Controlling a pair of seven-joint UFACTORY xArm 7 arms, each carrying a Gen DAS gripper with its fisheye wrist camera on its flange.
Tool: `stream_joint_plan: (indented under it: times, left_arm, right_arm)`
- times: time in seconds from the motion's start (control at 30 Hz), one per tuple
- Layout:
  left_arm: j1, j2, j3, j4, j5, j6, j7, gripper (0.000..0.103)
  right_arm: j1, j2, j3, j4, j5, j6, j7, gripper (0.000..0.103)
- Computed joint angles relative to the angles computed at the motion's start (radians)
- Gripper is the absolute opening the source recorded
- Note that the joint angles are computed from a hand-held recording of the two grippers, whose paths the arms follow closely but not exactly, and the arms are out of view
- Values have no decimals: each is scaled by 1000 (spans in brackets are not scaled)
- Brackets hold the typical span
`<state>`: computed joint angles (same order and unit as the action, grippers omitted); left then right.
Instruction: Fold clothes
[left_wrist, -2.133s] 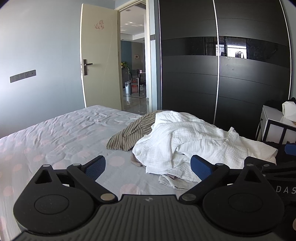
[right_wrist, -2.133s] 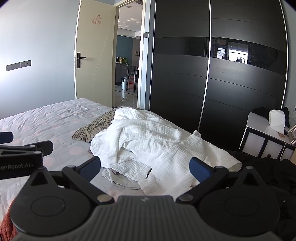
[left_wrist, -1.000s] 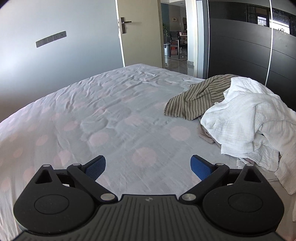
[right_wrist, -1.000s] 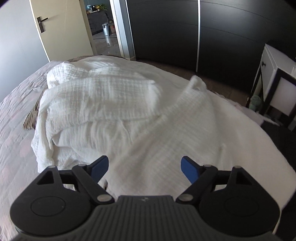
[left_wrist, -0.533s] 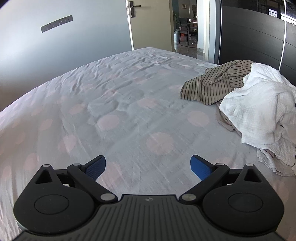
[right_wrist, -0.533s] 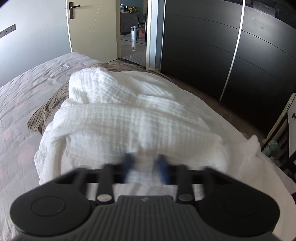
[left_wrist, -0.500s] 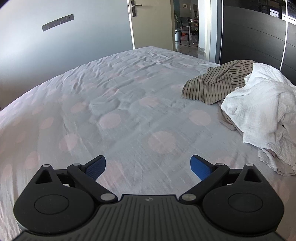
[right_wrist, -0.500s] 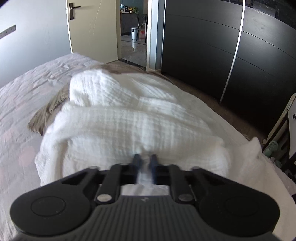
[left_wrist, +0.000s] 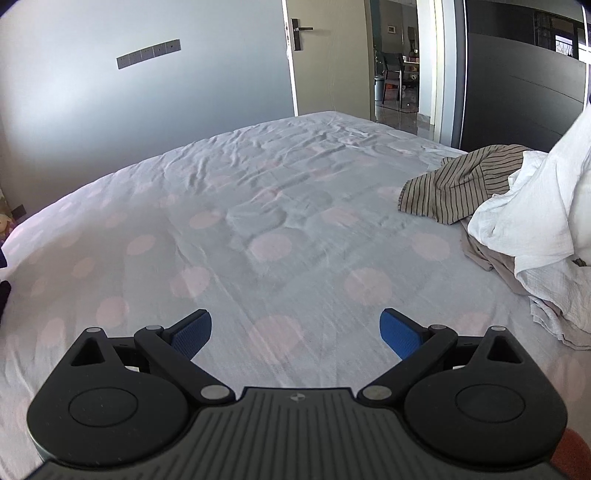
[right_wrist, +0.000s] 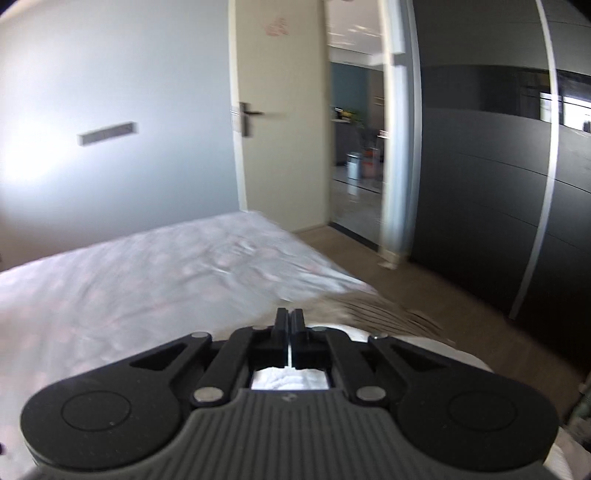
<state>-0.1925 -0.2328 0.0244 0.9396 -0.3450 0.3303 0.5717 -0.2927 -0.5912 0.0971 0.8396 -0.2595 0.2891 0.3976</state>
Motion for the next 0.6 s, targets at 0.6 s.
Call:
stream_joint_plan:
  times: [0.6]
  left_arm:
    - [79,-200,205,-37,-49,-19,99,103]
  right_arm:
    - [296,496,376,891,-255,-2,74,1]
